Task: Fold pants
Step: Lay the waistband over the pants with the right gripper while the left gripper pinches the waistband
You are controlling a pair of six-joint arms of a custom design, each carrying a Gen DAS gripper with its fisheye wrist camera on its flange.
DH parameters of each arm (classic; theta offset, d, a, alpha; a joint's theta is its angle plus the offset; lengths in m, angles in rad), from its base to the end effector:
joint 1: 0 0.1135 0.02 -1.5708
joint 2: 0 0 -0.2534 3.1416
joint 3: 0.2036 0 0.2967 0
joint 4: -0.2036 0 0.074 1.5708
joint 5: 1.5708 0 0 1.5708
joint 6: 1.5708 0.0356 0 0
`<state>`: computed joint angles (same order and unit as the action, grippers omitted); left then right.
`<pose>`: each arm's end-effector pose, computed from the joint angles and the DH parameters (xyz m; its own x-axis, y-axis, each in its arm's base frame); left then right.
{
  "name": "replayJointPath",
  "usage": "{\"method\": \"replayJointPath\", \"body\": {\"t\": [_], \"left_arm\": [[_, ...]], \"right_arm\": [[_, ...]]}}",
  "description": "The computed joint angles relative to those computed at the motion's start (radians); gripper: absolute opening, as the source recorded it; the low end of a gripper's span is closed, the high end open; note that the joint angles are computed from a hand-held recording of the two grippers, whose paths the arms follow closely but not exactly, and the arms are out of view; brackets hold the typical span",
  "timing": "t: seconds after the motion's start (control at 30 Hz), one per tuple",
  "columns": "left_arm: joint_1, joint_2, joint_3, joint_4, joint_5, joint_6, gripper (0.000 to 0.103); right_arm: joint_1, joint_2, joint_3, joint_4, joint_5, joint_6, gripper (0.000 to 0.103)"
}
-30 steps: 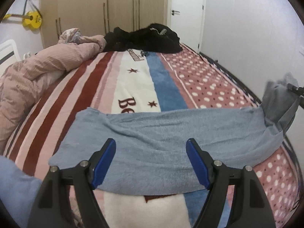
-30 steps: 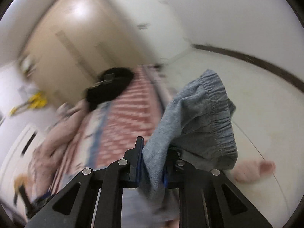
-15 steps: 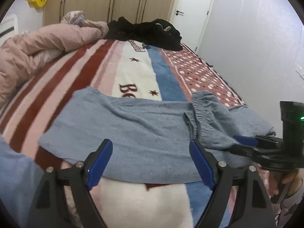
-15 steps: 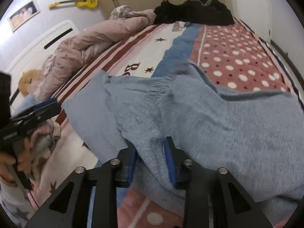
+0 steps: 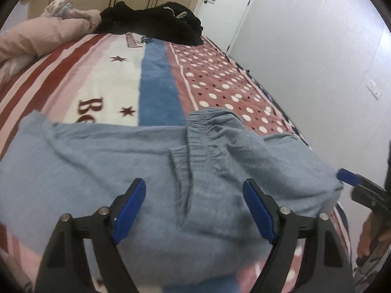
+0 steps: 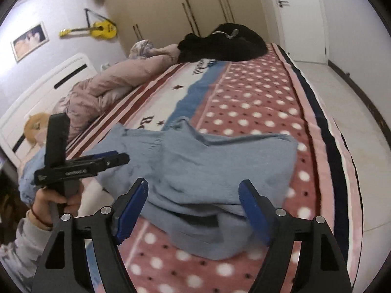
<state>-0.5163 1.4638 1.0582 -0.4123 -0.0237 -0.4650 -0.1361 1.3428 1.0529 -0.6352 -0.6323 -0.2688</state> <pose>0.3122 -0.1763 0.2260 -0.7822 -0.0715 -0.6189 0.1440 0.9458 -0.2912 0.3200 -0.0226 0.2527 -0.6984 -0.1206 -0.7055 -0.4443 0.8458 0.2953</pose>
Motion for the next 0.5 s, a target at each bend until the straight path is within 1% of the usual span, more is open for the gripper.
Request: {"method": "replayJointPath", "body": {"t": [0.03, 0.07, 0.13, 0.23, 0.27, 0.3, 0.33, 0.37, 0.5], "left_arm": [[-0.005, 0.039, 0.034, -0.011, 0.006, -0.004, 0.061], [-0.005, 0.055, 0.048, -0.017, 0.013, -0.005, 0.053], [-0.013, 0.093, 0.084, -0.041, 0.013, -0.016, 0.049], [-0.039, 0.094, 0.1, -0.08, -0.043, -0.011, 0.024], [-0.05, 0.083, 0.097, -0.095, -0.067, 0.0, 0.019], [-0.052, 0.067, 0.086, -0.096, -0.063, 0.007, 0.017], [-0.053, 0.042, 0.068, -0.092, -0.059, 0.012, 0.011], [-0.055, 0.013, 0.049, -0.09, -0.06, 0.016, 0.009], [-0.053, -0.096, -0.018, -0.107, -0.07, 0.029, 0.008]], "right_arm": [[-0.014, 0.001, -0.004, 0.006, -0.012, -0.005, 0.073], [-0.03, -0.005, -0.013, 0.018, -0.025, -0.012, 0.073], [-0.048, -0.023, -0.029, 0.039, -0.02, -0.021, 0.073], [-0.077, -0.018, -0.03, 0.037, -0.042, -0.045, 0.073], [-0.086, -0.016, -0.026, 0.027, -0.05, -0.055, 0.073], [-0.089, -0.014, -0.027, 0.027, -0.05, -0.059, 0.073], [-0.092, -0.011, -0.03, 0.033, -0.046, -0.062, 0.073], [-0.094, -0.007, -0.031, 0.039, -0.044, -0.062, 0.073], [-0.125, 0.014, -0.03, 0.038, -0.064, -0.052, 0.073]]}}
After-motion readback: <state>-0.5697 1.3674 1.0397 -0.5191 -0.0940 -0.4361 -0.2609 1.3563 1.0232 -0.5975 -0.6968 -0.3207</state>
